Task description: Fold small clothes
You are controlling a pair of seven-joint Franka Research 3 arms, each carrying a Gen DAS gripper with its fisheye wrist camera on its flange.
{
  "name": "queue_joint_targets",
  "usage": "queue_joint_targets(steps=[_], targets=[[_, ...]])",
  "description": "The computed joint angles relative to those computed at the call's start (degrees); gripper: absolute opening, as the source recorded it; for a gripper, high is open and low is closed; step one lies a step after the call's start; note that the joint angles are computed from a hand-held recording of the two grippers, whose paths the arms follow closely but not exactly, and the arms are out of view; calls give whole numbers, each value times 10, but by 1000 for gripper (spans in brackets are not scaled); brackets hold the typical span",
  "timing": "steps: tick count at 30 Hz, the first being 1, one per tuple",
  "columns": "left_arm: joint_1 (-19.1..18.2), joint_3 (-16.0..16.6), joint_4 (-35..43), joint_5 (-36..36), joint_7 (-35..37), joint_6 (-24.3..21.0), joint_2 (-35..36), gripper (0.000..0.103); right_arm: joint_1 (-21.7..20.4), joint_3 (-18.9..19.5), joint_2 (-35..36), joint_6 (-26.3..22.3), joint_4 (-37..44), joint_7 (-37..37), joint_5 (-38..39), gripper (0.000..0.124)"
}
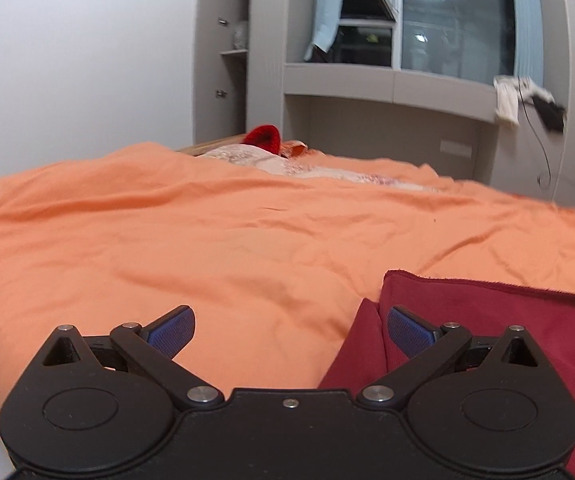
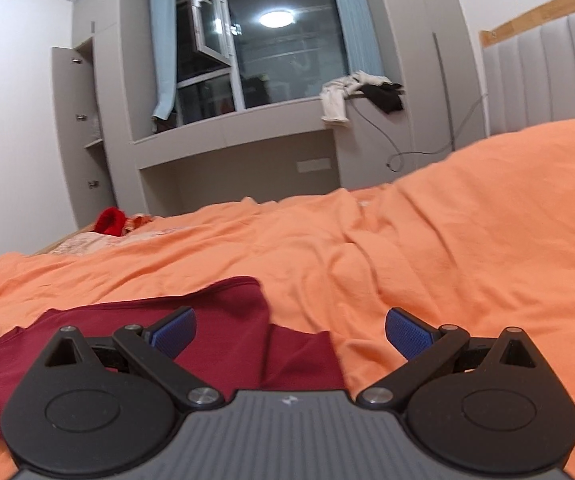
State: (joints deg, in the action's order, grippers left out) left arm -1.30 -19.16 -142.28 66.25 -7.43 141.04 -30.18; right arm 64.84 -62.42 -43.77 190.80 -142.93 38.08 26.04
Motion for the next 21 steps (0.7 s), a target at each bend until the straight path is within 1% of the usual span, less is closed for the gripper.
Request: queue_joint_targets(steps=[2,5,8,10,11,12,13,14,15,16,17,18,20,21], targets=[[-9,-4,-19,-6,-13,4,-22,102,6,4,-17,7,-13,-6,-6,103],[-24,-10,-45,-18,-12,17,-45,102,14,11,-43,23,-34,-15,-21,103],[-39,-17,-66,-32,-1,35,-60,102,20,19,-58,38,-55,-19,-37,103],[-47,-19,-84,-38,-5,58,-75,102,25,22,-67,38,-64,-19,-47,103],[-54,-13,-97,-43,-6,83,-86,102,27,22,-68,35,-67,-20,-51,103],[-56,-5,-112,-45,-12,118,-97,102,29,25,-68,35,-70,-20,-53,103],[-52,6,-131,-39,-28,173,-112,102,31,28,-68,40,-74,-21,-56,103],[-38,13,-148,-25,-53,235,-125,102,35,30,-69,51,-80,-21,-59,103],[-10,9,-163,-3,-92,305,-137,102,38,33,-67,63,-85,-19,-63,103],[25,-3,-173,15,-127,366,-146,102,41,36,-61,76,-88,-13,-68,103],[51,-15,-180,20,-146,408,-149,102,44,38,-55,84,-91,-6,-73,103],[58,-21,-184,13,-146,422,-148,102,48,38,-50,89,-92,1,-80,103],[43,-24,-182,-8,-125,401,-135,102,49,45,-27,88,-90,20,-86,103],[46,-32,-179,-13,-116,395,-131,102,51,47,-14,91,-90,30,-89,103]])
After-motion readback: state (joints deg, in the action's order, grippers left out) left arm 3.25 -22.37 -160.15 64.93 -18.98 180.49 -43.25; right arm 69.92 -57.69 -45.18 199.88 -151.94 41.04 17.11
